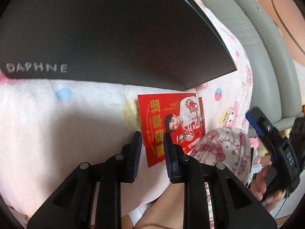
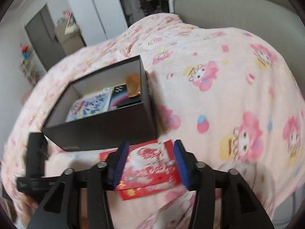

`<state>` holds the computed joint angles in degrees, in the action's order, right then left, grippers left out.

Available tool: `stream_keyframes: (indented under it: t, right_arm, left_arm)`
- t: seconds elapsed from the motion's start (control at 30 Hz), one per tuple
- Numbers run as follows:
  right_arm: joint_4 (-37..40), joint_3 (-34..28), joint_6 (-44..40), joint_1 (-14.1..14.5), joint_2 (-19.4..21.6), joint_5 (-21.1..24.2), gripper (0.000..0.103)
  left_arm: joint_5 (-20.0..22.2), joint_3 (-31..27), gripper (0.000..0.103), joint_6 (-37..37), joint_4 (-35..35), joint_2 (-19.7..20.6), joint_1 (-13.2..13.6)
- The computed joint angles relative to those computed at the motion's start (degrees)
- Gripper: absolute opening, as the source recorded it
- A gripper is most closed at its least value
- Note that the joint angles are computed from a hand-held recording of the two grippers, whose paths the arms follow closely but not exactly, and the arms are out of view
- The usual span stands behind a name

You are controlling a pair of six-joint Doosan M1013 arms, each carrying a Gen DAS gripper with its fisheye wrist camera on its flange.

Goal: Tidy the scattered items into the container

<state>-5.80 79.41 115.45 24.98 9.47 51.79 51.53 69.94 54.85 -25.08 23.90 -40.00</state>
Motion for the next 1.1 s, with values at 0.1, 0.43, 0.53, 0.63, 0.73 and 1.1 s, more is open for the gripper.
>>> stream_keyframes:
  t: [0.1, 0.43, 0.53, 0.63, 0.73, 1.1]
  right_arm:
    - [6.59, -3.45, -0.35, -1.87, 3.81, 6.17, 0.054]
    - [11.52, -3.92, 2.15, -3.15, 7.01, 11.41, 0.054]
    - [11.49, -3.3, 3.28, -3.41, 6.8, 10.95, 0.054]
    - [11.49, -3.09, 3.22, -3.47, 6.77, 10.97, 0.054]
    - [13.04, -2.19, 2.49, -3.93, 6.11, 9.95, 0.054]
    - [14.09, 0.6, 0.99, -4.22, 3.79, 5.29, 0.054]
  left_arm:
    - [2.64, -2.14, 0.023, 0.83, 0.67, 1.26, 0.28]
    - [2.83, -4.3, 0.023, 5.38, -4.51, 3.76, -0.21]
    - [1.98, -3.37, 0.024, 6.58, -6.26, 3.51, -0.01]
    - [2.29, -3.31, 0.028, 5.86, -4.63, 3.17, -0.43]
    - [1.66, -3.86, 0.034, 3.01, -3.51, 3.38, -1.16]
    - [-2.58, -3.27, 0.004, 0.73, 5.35, 1.44, -2.45]
